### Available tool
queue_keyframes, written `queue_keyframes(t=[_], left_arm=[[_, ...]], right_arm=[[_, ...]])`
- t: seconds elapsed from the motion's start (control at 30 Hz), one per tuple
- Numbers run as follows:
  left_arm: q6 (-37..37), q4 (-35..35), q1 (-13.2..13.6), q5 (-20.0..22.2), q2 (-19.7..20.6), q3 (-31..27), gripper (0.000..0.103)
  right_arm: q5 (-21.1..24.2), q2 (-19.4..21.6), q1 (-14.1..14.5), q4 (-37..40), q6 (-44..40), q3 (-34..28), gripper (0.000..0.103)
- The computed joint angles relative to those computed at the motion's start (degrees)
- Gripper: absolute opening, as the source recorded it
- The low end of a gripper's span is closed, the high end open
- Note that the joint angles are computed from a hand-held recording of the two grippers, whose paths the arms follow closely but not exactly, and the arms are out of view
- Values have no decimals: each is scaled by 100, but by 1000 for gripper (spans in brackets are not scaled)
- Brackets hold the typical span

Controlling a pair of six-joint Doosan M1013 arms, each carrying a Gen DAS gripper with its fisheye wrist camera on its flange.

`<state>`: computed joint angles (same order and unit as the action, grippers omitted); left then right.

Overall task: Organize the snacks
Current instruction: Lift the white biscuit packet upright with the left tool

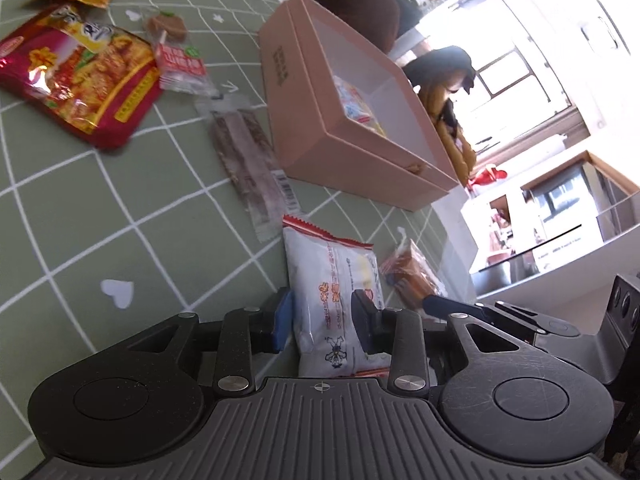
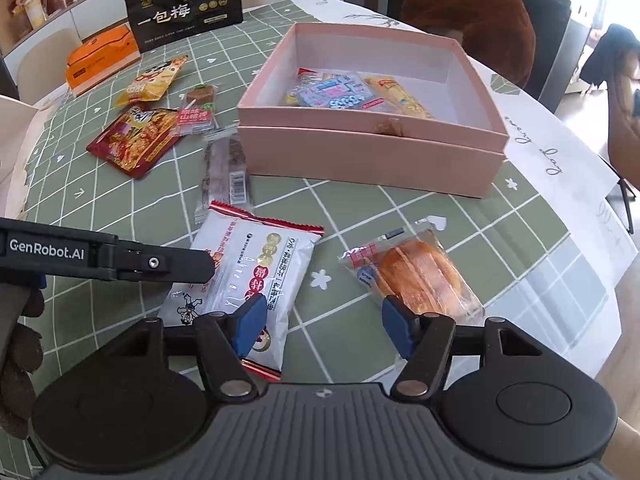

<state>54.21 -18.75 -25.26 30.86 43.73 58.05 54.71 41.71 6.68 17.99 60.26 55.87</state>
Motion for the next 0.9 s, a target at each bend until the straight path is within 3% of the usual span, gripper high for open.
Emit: queue_keyframes(t=[0.17,0.27,0.4,0.77,0.9], left_arm=[[700,-483,-16,-8,34,-104,37],[487,-207,-53,111,106,-245,37],[42,175,-71,351,171,-341,36],[273,-414,-19,-42,223,-247,32],[568,-754,-27,109,349,-542,35]], right_arm=[[-267,-102,-40,-153,96,137,63],[-102,-37,-65,-183,179,61,63],[-211,-78,-85,-223,285,123,63],[-208,-57,-105,-330,316,148,63],[-41,8,-128,-268,358,60,63]])
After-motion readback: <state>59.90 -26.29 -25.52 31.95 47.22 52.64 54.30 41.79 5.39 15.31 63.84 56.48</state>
